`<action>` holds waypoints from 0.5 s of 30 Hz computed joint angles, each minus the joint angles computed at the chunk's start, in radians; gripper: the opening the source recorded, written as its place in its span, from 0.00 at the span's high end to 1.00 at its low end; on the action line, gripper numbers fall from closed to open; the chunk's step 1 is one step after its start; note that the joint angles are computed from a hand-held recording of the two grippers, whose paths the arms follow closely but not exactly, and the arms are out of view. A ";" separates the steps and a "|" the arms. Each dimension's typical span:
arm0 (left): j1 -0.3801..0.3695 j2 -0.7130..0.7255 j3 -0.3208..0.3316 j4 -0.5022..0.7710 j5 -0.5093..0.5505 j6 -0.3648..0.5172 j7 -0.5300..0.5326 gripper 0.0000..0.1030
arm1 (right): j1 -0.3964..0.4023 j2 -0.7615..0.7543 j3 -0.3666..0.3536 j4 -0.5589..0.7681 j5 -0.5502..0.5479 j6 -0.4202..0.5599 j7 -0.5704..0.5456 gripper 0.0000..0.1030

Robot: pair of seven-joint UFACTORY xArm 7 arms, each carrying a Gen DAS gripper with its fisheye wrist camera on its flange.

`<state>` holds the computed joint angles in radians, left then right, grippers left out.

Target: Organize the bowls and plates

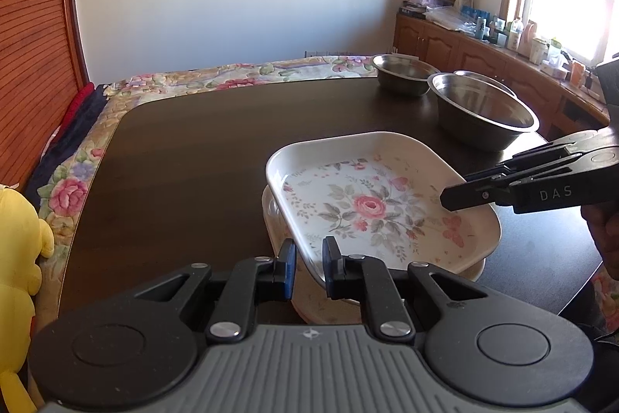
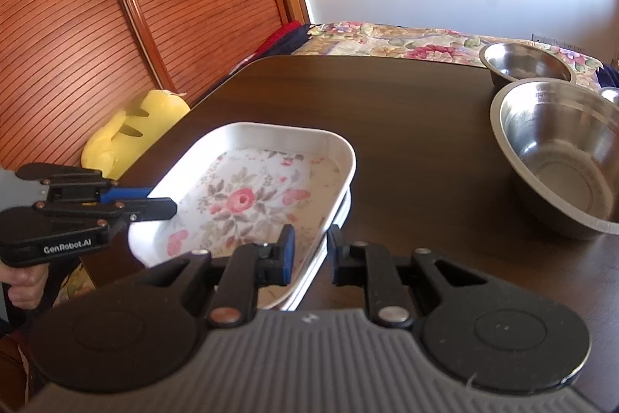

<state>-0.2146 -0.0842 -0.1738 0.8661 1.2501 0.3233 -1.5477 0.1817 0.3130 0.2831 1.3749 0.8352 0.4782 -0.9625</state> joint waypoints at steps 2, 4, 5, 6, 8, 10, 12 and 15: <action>0.001 -0.001 0.001 -0.001 -0.003 0.001 0.001 0.84 | -0.001 0.002 0.001 0.000 0.002 -0.002 0.000 0.81; 0.001 0.000 0.002 -0.002 -0.008 0.000 0.006 0.84 | -0.004 0.001 0.003 -0.002 0.007 0.003 -0.005 0.81; 0.001 0.001 0.002 -0.001 -0.011 0.001 0.009 0.84 | -0.006 0.001 0.003 -0.001 0.010 0.007 -0.005 0.81; 0.001 0.001 0.002 0.000 -0.015 0.003 0.014 0.84 | -0.005 0.001 0.001 0.000 0.009 0.011 -0.001 0.81; 0.000 0.003 0.001 0.001 -0.021 0.005 0.019 0.84 | 0.000 0.002 0.000 0.004 0.003 0.010 0.005 0.81; 0.000 0.006 0.001 0.005 -0.014 0.007 0.013 0.84 | 0.001 0.002 0.000 0.005 0.001 0.010 0.007 0.81; -0.002 0.010 0.002 0.008 -0.014 0.009 0.014 0.84 | 0.001 0.002 0.002 0.003 0.005 0.007 0.004 0.81; -0.005 0.013 0.001 0.009 0.000 0.018 0.005 0.84 | 0.002 0.001 0.002 0.001 0.004 0.004 0.002 0.81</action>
<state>-0.2194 -0.0715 -0.1730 0.8754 1.2502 0.3415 -1.5423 0.1836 0.3141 0.2853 1.3763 0.8393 0.4817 -0.9602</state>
